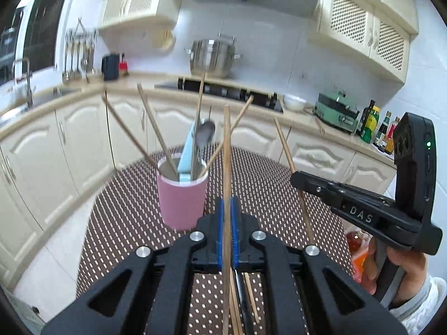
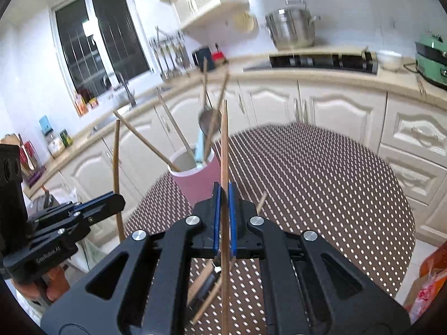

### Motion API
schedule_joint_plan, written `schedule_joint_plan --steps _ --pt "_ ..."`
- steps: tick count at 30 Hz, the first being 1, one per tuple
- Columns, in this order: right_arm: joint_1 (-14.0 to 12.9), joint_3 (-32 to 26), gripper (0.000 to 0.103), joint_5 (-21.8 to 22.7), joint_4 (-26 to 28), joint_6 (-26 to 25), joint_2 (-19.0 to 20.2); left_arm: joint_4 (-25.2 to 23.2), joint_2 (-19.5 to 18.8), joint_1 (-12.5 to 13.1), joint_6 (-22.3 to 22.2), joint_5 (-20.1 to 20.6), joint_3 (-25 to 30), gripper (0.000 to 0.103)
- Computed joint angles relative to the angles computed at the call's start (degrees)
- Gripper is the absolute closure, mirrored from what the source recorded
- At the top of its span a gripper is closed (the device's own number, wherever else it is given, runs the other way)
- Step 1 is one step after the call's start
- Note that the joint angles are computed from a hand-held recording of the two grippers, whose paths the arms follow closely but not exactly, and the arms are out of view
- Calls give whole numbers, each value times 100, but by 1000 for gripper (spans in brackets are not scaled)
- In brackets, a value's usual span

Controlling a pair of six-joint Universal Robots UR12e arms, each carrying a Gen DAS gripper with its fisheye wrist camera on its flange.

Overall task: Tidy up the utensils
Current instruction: 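Lift both chopsticks and carry them over the pink cup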

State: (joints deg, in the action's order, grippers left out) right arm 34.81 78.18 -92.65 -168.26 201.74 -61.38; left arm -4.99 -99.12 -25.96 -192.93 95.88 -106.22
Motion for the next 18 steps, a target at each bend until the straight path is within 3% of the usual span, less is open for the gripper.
schedule_joint_plan --steps 10,18 --pt "112 -300 97 -104 -926 -113 252 713 -261 -151 298 499 272 98" --pt "107 -768 97 -80 -1457 -128 614 1464 -410 -13 311 678 447 98"
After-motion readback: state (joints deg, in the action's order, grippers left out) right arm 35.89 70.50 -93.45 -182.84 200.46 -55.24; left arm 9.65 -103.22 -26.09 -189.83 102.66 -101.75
